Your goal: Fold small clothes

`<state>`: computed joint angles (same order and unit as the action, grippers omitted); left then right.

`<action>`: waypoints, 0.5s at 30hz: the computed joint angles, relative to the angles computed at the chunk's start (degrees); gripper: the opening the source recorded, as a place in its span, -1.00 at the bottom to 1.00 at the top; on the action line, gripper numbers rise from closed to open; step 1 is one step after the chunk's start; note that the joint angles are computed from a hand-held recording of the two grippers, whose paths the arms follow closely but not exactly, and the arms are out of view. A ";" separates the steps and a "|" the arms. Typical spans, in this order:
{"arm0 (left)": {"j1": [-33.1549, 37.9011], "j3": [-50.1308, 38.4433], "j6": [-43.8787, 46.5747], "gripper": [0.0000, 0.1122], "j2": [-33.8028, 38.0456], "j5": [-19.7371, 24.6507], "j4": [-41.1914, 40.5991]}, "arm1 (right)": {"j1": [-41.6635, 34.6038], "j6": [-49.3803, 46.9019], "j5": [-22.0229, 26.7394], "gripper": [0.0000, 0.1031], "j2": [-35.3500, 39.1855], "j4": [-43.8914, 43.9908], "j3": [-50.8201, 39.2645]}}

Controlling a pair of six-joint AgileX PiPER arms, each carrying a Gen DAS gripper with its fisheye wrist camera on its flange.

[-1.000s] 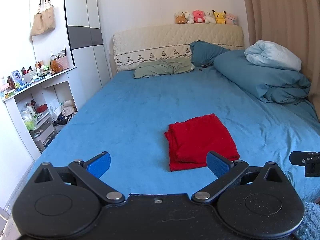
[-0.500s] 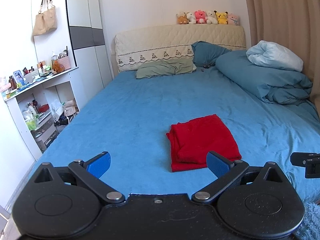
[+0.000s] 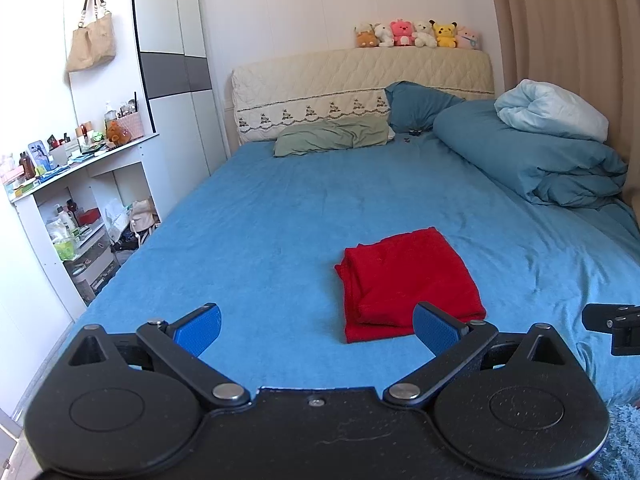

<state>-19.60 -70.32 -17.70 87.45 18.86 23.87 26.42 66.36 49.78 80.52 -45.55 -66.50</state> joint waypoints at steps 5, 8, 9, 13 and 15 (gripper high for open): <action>-0.53 -0.31 -2.19 0.84 0.33 0.62 2.27 | 0.59 0.76 0.21 1.00 0.33 -0.41 -0.12; -0.46 -0.41 -1.87 0.84 0.38 0.58 1.81 | 0.86 1.40 0.24 1.00 0.61 -0.61 -0.03; -0.43 -0.40 -1.86 0.84 0.37 0.52 1.67 | 0.90 1.42 0.29 1.00 0.66 -0.57 -0.10; -0.41 -0.29 -2.50 0.84 0.34 0.36 2.38 | 0.91 1.40 0.27 1.00 0.88 -0.52 -0.27; -0.51 -0.32 -2.73 0.84 0.39 0.54 2.66 | 1.09 1.73 0.39 1.00 0.98 -0.75 -0.31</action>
